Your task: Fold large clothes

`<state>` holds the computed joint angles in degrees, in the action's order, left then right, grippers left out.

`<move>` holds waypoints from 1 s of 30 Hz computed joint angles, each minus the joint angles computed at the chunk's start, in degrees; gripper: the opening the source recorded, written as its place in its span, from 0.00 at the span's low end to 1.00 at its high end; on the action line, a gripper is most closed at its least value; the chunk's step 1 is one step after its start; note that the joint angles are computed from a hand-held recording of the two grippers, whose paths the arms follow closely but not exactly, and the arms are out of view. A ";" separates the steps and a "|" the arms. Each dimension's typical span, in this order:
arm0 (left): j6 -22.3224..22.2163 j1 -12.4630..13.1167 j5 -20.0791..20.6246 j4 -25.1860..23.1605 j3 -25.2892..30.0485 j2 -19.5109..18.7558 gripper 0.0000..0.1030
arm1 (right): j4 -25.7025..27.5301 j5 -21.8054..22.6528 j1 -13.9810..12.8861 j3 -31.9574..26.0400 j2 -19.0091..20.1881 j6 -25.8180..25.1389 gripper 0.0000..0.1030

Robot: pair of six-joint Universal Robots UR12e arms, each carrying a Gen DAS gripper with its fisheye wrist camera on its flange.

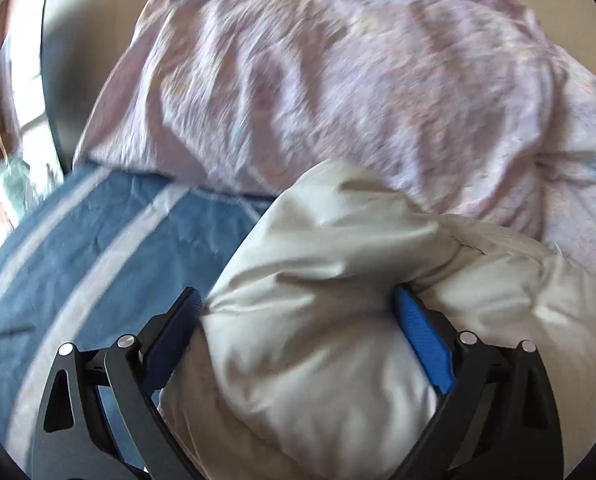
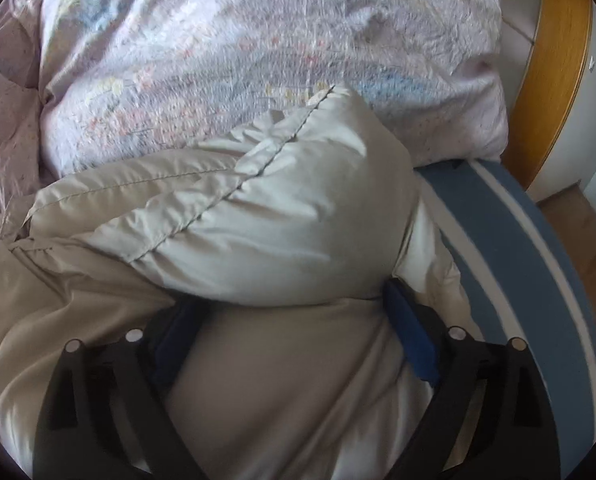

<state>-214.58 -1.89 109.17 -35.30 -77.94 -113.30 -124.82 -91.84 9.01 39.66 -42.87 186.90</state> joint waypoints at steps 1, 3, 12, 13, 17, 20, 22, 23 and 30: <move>-1.55 0.42 -1.19 0.64 -0.86 0.29 0.99 | 0.06 0.81 -0.26 -0.08 0.14 0.27 0.88; -3.22 1.14 -3.33 0.74 -1.16 0.35 0.99 | 0.06 0.85 -0.35 -0.17 0.31 -0.30 0.89; 0.59 0.64 -2.19 4.87 -5.10 3.17 0.99 | -3.14 7.02 -2.42 7.00 -4.88 2.18 0.82; 0.28 0.66 -2.23 3.67 -4.79 2.97 0.99 | -1.29 6.55 -2.28 6.12 -4.38 1.60 0.82; -1.55 0.90 -1.78 3.75 -4.77 2.17 0.99 | -1.56 3.31 -1.53 5.14 -2.81 -0.50 0.90; -4.12 1.87 -4.53 4.74 -5.55 2.24 0.99 | -1.84 4.75 -1.83 4.81 -2.12 0.89 0.93; -6.76 2.96 -8.16 5.48 -6.30 2.48 0.99 | -1.37 5.01 -1.97 4.41 -1.83 0.63 0.94; -8.13 3.45 -9.96 5.49 -6.59 2.64 0.99 | -0.62 5.10 -2.06 3.97 -1.71 0.15 0.94; -10.16 4.99 -17.32 10.67 -13.58 8.81 0.99 | -8.03 18.25 -6.57 15.09 -9.62 10.95 0.91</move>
